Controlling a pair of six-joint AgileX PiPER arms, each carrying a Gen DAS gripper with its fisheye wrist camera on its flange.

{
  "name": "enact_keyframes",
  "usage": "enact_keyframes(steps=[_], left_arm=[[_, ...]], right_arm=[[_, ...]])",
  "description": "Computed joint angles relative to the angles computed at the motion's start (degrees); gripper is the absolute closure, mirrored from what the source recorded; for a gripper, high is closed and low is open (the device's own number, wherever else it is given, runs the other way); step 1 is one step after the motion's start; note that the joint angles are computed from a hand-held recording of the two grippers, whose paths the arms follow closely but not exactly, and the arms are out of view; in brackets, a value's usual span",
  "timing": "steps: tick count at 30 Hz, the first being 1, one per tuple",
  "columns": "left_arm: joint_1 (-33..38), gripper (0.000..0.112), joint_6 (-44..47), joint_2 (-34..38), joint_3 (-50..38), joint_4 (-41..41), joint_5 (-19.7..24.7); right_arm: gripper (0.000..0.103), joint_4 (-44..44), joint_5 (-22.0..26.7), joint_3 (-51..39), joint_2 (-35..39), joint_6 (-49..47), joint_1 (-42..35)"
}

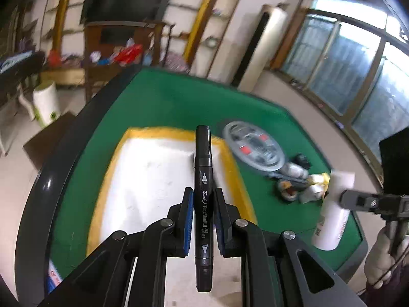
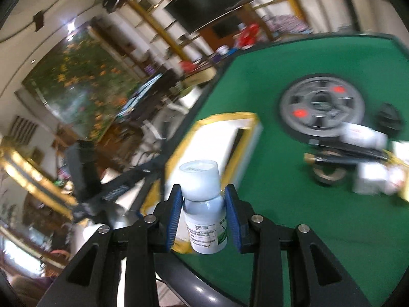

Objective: Organize rigid objects
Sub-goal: 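Place the marker in the tray with the left tool while the right tool places a white bottle, then grasp the white plug charger from the table with the left tool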

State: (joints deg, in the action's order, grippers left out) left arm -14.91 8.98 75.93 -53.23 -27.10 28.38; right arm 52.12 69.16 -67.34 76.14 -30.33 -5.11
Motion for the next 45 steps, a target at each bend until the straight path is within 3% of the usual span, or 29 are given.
enact_keyframes(steps=[2,5,8,12,16,18,19,20,22,25,29,33,36,39,43,45], left_arm=[[0.86,0.098,-2.65,2.78,-0.83,3.32,0.01],[2.56,0.098,-1.62,8.11,-3.37,1.67,1.07],[2.89,0.098,-3.83,14.40,-8.48,3.33,3.18],[4.09,0.098,-5.02,23.32,-16.03,1.78,6.95],[4.77,0.097,-5.99,25.69,-17.24,0.56,6.20],[5.35,0.090,-4.36,25.65,-16.52,-1.83,5.79],[6.04,0.077,-2.13,25.45,-15.77,-4.42,5.42],[6.61,0.073,0.24,24.92,-14.72,-7.20,5.04],[7.19,0.071,3.20,23.33,-12.92,-11.16,4.83],[7.34,0.064,4.28,19.42,-9.63,-13.19,3.54],[5.53,0.054,4.40,11.76,-4.71,-14.68,-0.32],[-0.35,0.054,-1.28,7.77,-5.69,-11.09,-0.95],[-8.22,0.048,-10.45,6.97,-8.82,-3.04,-2.27],[-18.05,0.048,-22.48,9.37,-14.41,8.68,-3.29],[-27.77,0.048,-29.62,15.16,-22.02,15.93,-0.41],[-31.54,0.048,-32.90,17.89,-25.10,19.38,2.04]], right_arm=[[0.070,-0.32,-2.58,-3.50,4.68,2.36,5.11],[0.070,-3.25,-5.95,-9.61,12.83,8.03,11.32],[0.070,-10.24,-9.95,-16.64,20.60,16.00,16.29],[0.070,-17.07,-10.52,-25.56,30.07,24.97,19.08],[0.070,-20.11,-8.77,-32.61,36.90,31.01,20.31],[0.068,-21.16,-9.69,-33.25,38.07,32.94,20.79],[0.065,-22.11,-10.32,-33.21,38.24,33.88,21.07],[0.062,-23.28,-11.32,-32.96,38.00,34.54,21.53],[0.053,-25.24,-12.43,-32.04,36.53,35.25,21.95],[0.052,-25.23,-16.77,-26.63,31.05,32.62,21.21],[0.035,-27.35,-25.81,-10.31,15.85,29.70,19.18],[0.035,-27.59,-29.67,3.65,2.01,26.02,13.39],[0.035,-27.03,-27.85,9.86,-5.50,21.87,6.11],[0.035,-20.88,-23.22,14.60,-11.57,11.79,-6.16],[0.033,-18.08,-21.55,19.17,-19.76,2.11,-20.18],[0.015,-15.39,-23.74,22.48,-23.56,-2.30,-27.52]])
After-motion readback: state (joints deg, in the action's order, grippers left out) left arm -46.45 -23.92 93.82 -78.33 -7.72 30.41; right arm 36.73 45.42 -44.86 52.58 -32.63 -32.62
